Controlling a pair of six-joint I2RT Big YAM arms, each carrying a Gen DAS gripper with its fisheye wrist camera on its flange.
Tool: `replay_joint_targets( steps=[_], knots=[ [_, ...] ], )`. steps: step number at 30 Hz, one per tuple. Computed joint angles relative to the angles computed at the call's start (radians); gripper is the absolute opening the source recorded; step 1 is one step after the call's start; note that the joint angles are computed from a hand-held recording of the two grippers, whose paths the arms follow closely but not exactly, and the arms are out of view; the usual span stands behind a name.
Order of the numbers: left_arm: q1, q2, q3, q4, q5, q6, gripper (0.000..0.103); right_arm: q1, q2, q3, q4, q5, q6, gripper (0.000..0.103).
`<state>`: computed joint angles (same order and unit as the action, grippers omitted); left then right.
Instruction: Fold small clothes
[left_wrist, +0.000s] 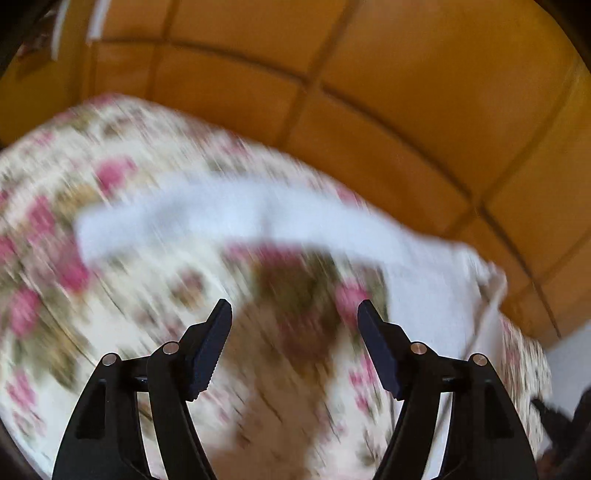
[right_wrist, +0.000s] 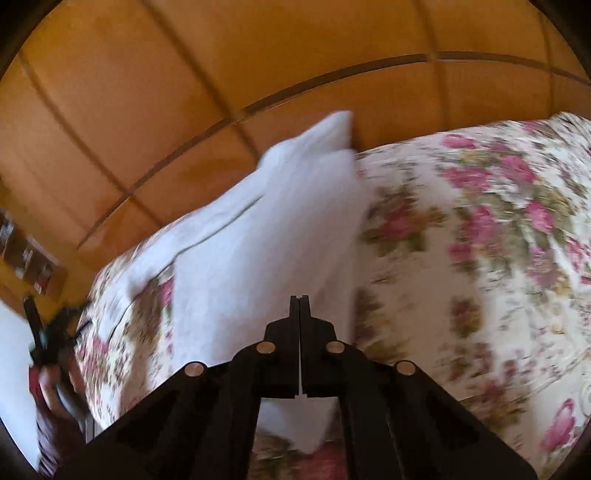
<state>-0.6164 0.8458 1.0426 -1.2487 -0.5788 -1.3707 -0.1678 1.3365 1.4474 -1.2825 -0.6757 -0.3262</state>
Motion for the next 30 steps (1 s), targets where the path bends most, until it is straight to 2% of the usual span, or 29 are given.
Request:
replay_joint_targets(
  steps=[1, 2, 3, 4, 8, 10, 11, 12, 14, 16, 18, 20, 23, 25, 26, 27, 28, 29, 30],
  knots=[
    [-0.025, 0.018, -0.011, 0.032, 0.021, -0.001, 0.069, -0.011, 0.018, 0.006, -0.023, -0.020, -0.007, 0.005],
    [-0.042, 0.032, -0.020, 0.055, 0.033, -0.003, 0.069, -0.019, 0.034, 0.013, -0.042, -0.033, -0.001, 0.018],
    [-0.057, 0.045, -0.022, 0.074, 0.044, -0.010, 0.069, -0.018, 0.041, -0.001, -0.046, -0.047, 0.015, 0.042],
    [-0.077, 0.057, -0.031, 0.108, 0.060, -0.023, 0.069, -0.022, 0.055, 0.004, -0.057, -0.064, 0.018, 0.048],
    [-0.113, 0.099, -0.041, 0.169, 0.094, -0.053, 0.069, 0.007, 0.105, -0.001, -0.128, -0.159, 0.028, 0.049],
    [-0.124, 0.123, -0.034, 0.184, 0.107, -0.053, 0.069, 0.056, 0.135, -0.005, -0.175, -0.155, 0.031, 0.048],
    [-0.128, 0.133, -0.030, 0.189, 0.110, -0.050, 0.069, 0.080, 0.145, -0.010, -0.194, -0.162, 0.030, 0.043],
    [-0.134, 0.141, -0.030, 0.202, 0.117, -0.046, 0.069, 0.092, 0.144, -0.014, -0.192, -0.168, 0.022, 0.023],
    [-0.134, 0.142, -0.040, 0.232, 0.133, -0.036, 0.069, 0.120, 0.117, -0.023, -0.137, -0.146, 0.015, 0.007],
    [-0.135, 0.147, -0.046, 0.252, 0.146, -0.027, 0.069, 0.102, 0.118, 0.008, -0.093, -0.164, 0.035, 0.006],
    [-0.133, 0.130, -0.071, 0.297, 0.162, -0.007, 0.069, 0.067, 0.114, 0.053, 0.001, -0.114, 0.072, 0.006],
    [-0.130, 0.124, -0.085, 0.326, 0.170, 0.001, 0.069, 0.023, 0.131, 0.109, 0.133, -0.001, 0.100, 0.006],
    [-0.116, 0.122, -0.107, 0.389, 0.204, 0.006, 0.069, -0.020, 0.200, 0.216, 0.330, 0.265, 0.134, 0.006],
    [-0.105, 0.125, -0.123, 0.448, 0.236, 0.000, 0.069, -0.040, 0.272, 0.294, 0.392, 0.368, 0.126, 0.006],
    [-0.101, 0.126, -0.131, 0.481, 0.252, -0.003, 0.069, -0.051, 0.318, 0.354, 0.361, 0.368, 0.121, 0.009],
    [-0.097, 0.129, -0.143, 0.528, 0.273, -0.005, 0.069, -0.062, 0.385, 0.441, 0.279, 0.358, 0.111, 0.024],
    [-0.100, 0.133, -0.146, 0.549, 0.281, -0.008, 0.069, -0.067, 0.415, 0.479, 0.228, 0.346, 0.112, 0.034],
    [-0.104, 0.139, -0.148, 0.567, 0.288, -0.009, 0.069, -0.073, 0.414, 0.468, 0.227, 0.330, 0.132, 0.053],
    [-0.105, 0.146, -0.151, 0.591, 0.298, -0.007, 0.069, -0.083, 0.382, 0.407, 0.274, 0.310, 0.152, 0.068]
  ],
)
